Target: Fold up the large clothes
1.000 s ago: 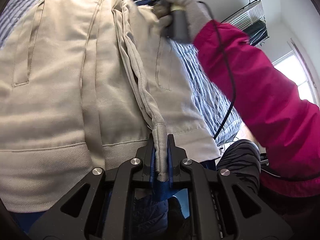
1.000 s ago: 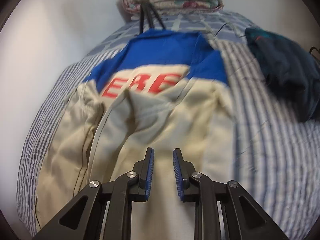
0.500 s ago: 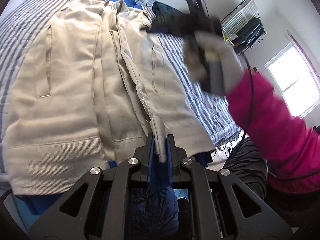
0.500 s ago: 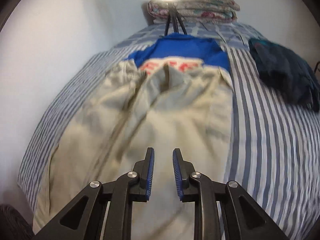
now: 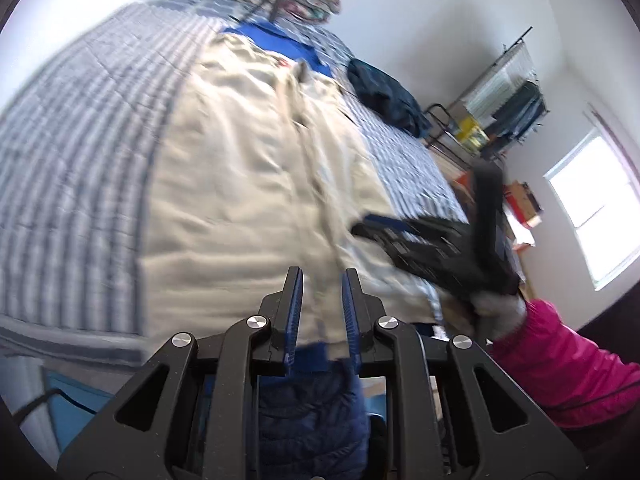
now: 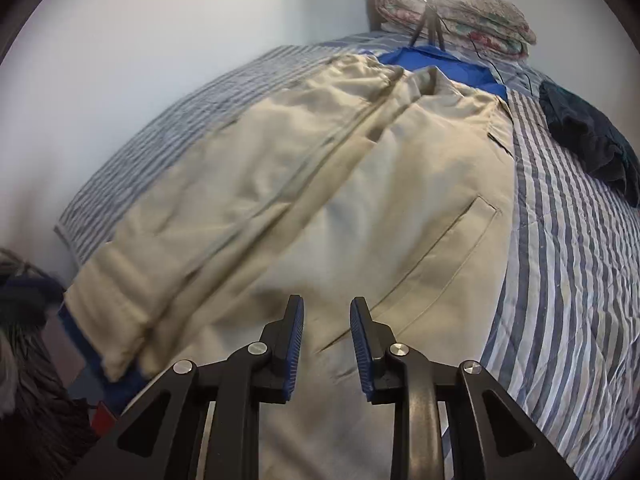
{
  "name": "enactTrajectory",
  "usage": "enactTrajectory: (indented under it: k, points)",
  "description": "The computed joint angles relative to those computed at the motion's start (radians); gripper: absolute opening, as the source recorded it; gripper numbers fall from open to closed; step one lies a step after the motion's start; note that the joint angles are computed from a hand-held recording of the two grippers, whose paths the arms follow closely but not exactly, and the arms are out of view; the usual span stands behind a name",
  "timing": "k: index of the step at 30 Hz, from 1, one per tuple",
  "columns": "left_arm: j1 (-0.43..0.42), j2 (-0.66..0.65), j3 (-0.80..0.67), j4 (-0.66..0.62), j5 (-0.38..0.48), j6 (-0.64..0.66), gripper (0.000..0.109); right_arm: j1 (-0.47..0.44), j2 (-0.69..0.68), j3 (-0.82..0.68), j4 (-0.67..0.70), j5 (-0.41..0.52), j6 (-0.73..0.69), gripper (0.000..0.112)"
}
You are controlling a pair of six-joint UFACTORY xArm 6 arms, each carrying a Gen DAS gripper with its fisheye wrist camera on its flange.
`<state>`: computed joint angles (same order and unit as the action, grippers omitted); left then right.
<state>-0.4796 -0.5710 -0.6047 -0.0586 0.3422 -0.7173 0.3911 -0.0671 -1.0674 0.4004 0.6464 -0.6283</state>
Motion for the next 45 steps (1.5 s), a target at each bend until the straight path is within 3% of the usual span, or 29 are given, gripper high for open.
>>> enactTrajectory:
  k: [3,7,9,13,15,17,22,26,28,29,30,32,34,37,40,45]
  points:
    - [0.05,-0.013,-0.008,0.049,0.052,-0.01,0.033,0.027,-0.053,0.057,0.016,0.032,-0.057,0.024]
    - [0.096,0.003,0.007,-0.021,0.044,0.045,0.034,0.079,-0.097,0.164,-0.033,-0.048,-0.043,0.021]
    - [0.105,0.021,0.01,-0.049,0.051,0.063,0.034,0.07,-0.108,0.193,0.051,-0.073,-0.067,0.021]
    - [0.103,0.077,0.009,-0.162,0.069,0.152,0.034,0.019,-0.135,0.179,0.163,0.034,-0.095,0.021]
    - [0.097,0.087,0.009,-0.137,0.08,0.138,0.034,-0.028,-0.167,0.182,0.243,0.094,-0.118,0.023]
    - [0.089,0.087,0.007,-0.099,0.088,0.131,0.037,-0.064,-0.213,0.216,0.285,0.084,-0.108,0.026]
    - [0.073,0.104,0.019,-0.032,0.065,0.116,0.038,-0.114,-0.208,0.226,0.169,0.085,-0.005,0.026]
    - [0.071,0.099,0.004,-0.021,0.084,0.099,0.039,-0.103,-0.23,0.261,0.121,0.061,0.0,0.026]
    - [0.082,0.064,0.013,-0.081,0.092,0.136,0.044,-0.104,-0.237,0.253,0.099,0.078,-0.003,0.026]
    - [0.092,0.038,0.026,-0.105,0.085,0.144,0.053,-0.114,-0.241,0.246,0.112,0.095,-0.012,0.027]
    - [0.102,0.019,0.035,-0.105,0.084,0.136,0.065,-0.132,-0.251,0.242,0.149,0.115,-0.032,0.029]
    - [0.138,-0.018,0.053,-0.108,0.092,0.121,0.07,-0.173,-0.277,0.251,0.196,0.125,-0.046,0.055]
    - [0.187,-0.032,0.062,-0.228,0.115,0.188,0.07,-0.217,-0.272,0.239,0.24,0.152,-0.05,0.062]
    - [0.239,-0.031,0.076,-0.431,0.132,0.29,0.07,-0.292,-0.209,0.179,0.319,0.271,-0.042,0.062]
    - [0.262,0.014,0.062,-0.679,0.177,0.476,0.07,-0.335,-0.163,0.148,0.376,0.35,-0.046,0.061]
    - [0.261,0.039,0.056,-0.765,0.196,0.56,0.07,-0.358,-0.094,0.108,0.416,0.451,-0.055,0.057]
